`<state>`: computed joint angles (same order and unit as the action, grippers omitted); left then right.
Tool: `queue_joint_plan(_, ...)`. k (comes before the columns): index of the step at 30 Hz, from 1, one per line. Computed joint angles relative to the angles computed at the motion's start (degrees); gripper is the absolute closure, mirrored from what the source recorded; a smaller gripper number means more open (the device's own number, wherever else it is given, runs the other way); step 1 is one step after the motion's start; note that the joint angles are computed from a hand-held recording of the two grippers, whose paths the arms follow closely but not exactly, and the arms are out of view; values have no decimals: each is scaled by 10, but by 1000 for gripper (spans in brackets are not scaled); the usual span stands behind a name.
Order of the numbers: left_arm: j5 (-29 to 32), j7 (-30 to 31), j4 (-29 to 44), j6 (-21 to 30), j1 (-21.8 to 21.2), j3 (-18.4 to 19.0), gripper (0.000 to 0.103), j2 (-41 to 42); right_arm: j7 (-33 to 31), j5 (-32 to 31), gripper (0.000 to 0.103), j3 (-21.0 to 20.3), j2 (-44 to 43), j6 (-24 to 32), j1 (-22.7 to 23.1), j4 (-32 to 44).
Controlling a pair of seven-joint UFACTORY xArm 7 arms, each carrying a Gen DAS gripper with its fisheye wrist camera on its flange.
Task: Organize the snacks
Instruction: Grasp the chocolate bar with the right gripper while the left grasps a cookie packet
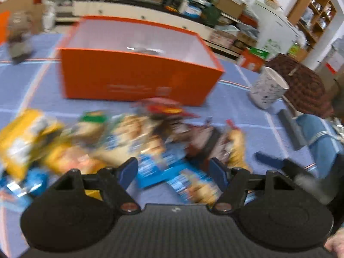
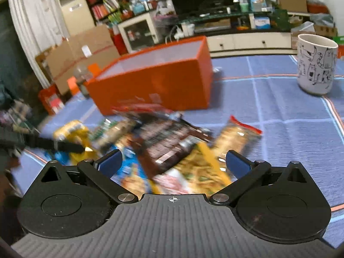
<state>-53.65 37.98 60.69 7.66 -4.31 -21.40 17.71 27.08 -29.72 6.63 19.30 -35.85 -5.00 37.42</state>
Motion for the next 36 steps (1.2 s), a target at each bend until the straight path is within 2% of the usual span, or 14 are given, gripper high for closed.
queue_joint_plan(2,50,-48,52,26,-26,20,32,39,-8,5,8,-2,15,21,2,20)
queue_joint_plan(4,122,-122,101,41,-65,54,32,76,-11,-11,7,3,38,-2,-12,39)
queue_joint_plan(8,241,-219,160,68,-120,113,32,122,-17,-19,7,10,94,-13,-19,101)
queue_joint_plan(11,271,-232,184,97,-104,99,32,142,-23,-31,6,19,119,-21,-22,129)
queue_joint_plan(13,279,-230,178,92,-86,79,33,143,-29,-26,6,19,116,-11,-14,132)
queue_joint_plan(14,285,-230,170,82,-80,72,38,141,-28,-37,6,23,113,-2,-16,134)
queue_joint_plan(16,296,-225,152,78,-65,55,43,130,5,-113,11,58,116,13,-58,143)
queue_joint_plan(18,295,-215,119,75,-48,39,44,110,31,-151,12,67,109,22,-67,140)
queue_joint_plan(20,291,-214,73,51,-41,34,45,83,98,-247,12,99,117,11,-109,152)
queue_joint_plan(24,217,-157,-30,8,27,-30,44,20,207,-391,10,119,128,-11,-124,180)
queue_joint_plan(29,74,-53,-116,-10,87,-78,44,-48,270,-481,10,108,118,-8,-79,187)
queue_joint_plan(30,27,-14,-130,-14,103,-92,41,-62,252,-467,12,101,108,-11,-69,173)
queue_joint_plan(33,-94,73,-161,-38,123,-106,37,-99,154,-359,12,68,51,-27,-32,93)
queue_joint_plan(36,-222,176,-168,-10,140,-97,37,-132,71,-223,11,29,-7,-37,20,4)
